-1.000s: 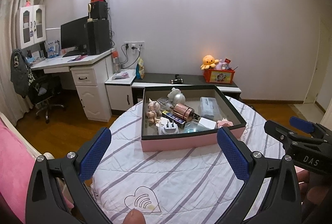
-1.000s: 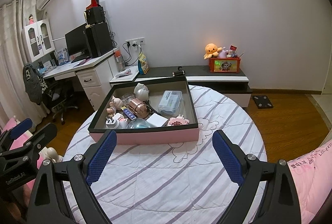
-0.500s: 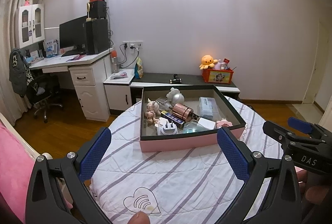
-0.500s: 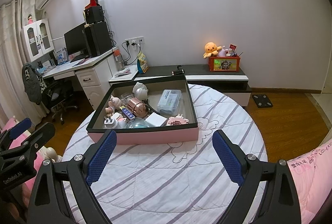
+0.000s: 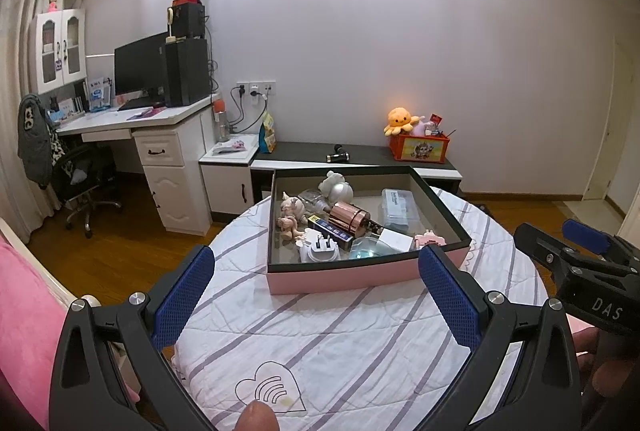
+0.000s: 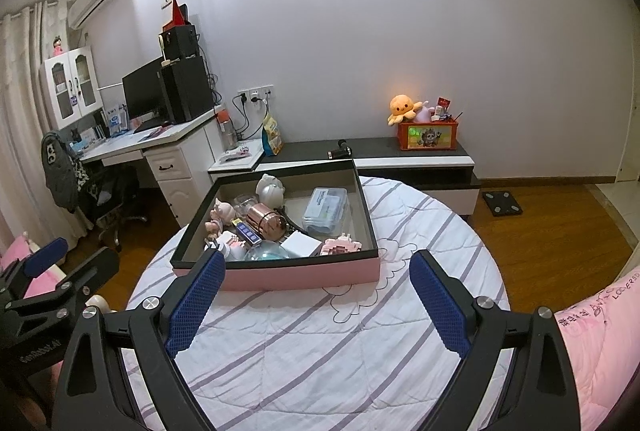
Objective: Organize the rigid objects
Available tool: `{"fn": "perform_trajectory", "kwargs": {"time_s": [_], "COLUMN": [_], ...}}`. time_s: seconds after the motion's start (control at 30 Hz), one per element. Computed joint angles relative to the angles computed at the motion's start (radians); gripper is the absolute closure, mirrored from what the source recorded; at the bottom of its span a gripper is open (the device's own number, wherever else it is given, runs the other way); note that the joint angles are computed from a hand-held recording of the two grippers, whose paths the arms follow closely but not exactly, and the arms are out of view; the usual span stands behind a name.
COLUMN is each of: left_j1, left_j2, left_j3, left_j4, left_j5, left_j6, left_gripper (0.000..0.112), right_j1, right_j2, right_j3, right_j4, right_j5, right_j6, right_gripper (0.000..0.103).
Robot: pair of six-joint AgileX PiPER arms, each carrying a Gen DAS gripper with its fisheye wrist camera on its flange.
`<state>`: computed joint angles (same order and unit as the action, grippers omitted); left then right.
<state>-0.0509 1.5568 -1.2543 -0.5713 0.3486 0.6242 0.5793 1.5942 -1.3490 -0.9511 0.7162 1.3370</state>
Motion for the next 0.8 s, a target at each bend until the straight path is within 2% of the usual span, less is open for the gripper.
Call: {"fn": "perform_trajectory", "kwargs": {"time_s": [0.33, 0.63, 0.8], "left_j1": [-0.025, -0.025, -0.012], "left_j2": [0.001, 0.005, -0.011], "left_j3": [-0.024, -0.031, -0.009], "left_j4": [0.032, -0.003, -0.109], "left_j5": [0.004, 0.01, -0.008], "left_j6": [-0.043, -0.015, 0.085], "left_gripper": [0.009, 0.009, 0.009], "right_j1": [0.029, 0.032, 0.03], "right_j2": [-0.005, -0.01, -0.01], "right_j3": [0.007, 0.012, 0.013], "right_j4": [-0.061, -0.064, -0.058], "right_j5": [0.038, 0.046, 0.044], "right_j6": [0.075, 0.08, 0.077], "right_gripper": [0.008, 0.008, 0.008]}}
